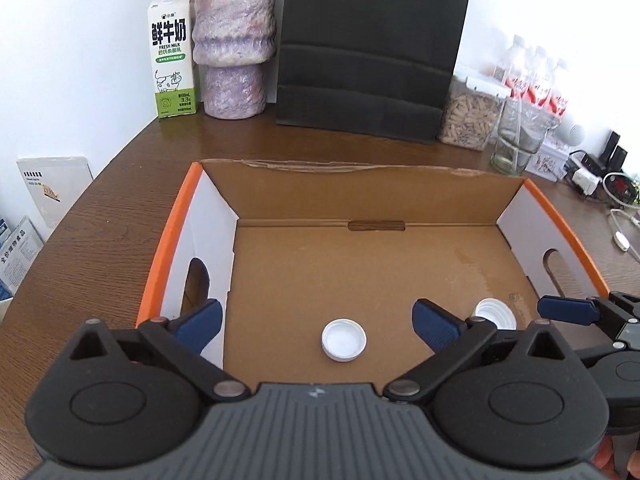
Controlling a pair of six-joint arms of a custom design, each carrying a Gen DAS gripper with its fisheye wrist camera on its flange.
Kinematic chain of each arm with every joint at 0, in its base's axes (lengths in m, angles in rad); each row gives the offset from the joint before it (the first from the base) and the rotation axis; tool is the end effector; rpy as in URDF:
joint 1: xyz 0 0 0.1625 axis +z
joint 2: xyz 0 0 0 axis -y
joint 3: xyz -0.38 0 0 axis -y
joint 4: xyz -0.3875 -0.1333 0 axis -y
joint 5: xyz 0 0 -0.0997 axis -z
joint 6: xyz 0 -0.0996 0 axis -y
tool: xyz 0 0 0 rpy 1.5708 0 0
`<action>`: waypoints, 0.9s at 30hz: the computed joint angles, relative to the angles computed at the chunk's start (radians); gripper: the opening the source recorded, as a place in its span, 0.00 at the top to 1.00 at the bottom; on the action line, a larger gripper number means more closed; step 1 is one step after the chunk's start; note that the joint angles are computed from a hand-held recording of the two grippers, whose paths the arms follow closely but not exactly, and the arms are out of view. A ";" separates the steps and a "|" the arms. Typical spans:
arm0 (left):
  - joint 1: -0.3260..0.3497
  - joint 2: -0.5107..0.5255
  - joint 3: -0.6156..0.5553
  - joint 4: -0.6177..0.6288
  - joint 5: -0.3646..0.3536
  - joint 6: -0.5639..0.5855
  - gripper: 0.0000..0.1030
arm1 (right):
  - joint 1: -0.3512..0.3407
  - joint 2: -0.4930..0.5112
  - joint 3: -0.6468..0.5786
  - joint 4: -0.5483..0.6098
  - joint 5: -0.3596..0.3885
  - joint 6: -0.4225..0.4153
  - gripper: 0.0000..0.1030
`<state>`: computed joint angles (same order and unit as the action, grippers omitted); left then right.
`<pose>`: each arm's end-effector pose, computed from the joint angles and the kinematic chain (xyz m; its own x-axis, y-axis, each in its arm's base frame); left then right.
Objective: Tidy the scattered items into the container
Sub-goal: 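Carry both white caps over the box and open both grippers to drop them, then move the left gripper to the white oval lid and grasp it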
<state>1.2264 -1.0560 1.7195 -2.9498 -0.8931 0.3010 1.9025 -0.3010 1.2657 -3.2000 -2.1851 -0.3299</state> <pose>-0.0246 -0.6483 0.2614 -0.7574 0.0921 -0.6464 0.5019 0.7153 -0.4862 0.3037 -0.6488 -0.0459 -0.7574 -0.1749 0.6290 -0.5303 0.7268 -0.4364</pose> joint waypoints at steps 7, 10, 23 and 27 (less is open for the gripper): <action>0.000 -0.036 0.027 -0.006 -0.038 -0.032 0.00 | 0.025 -0.014 0.035 -0.055 -0.016 -0.019 0.00; 0.000 -0.061 0.043 0.006 -0.069 -0.043 0.00 | 0.034 -0.029 0.063 -0.085 -0.013 -0.035 0.00; -0.021 -0.246 0.205 -0.050 -0.137 -0.042 0.00 | 0.109 -0.129 0.277 -0.313 -0.027 -0.129 0.00; -0.007 -0.337 0.280 -0.075 -0.195 -0.034 0.00 | 0.128 -0.179 0.395 -0.426 0.006 -0.166 0.00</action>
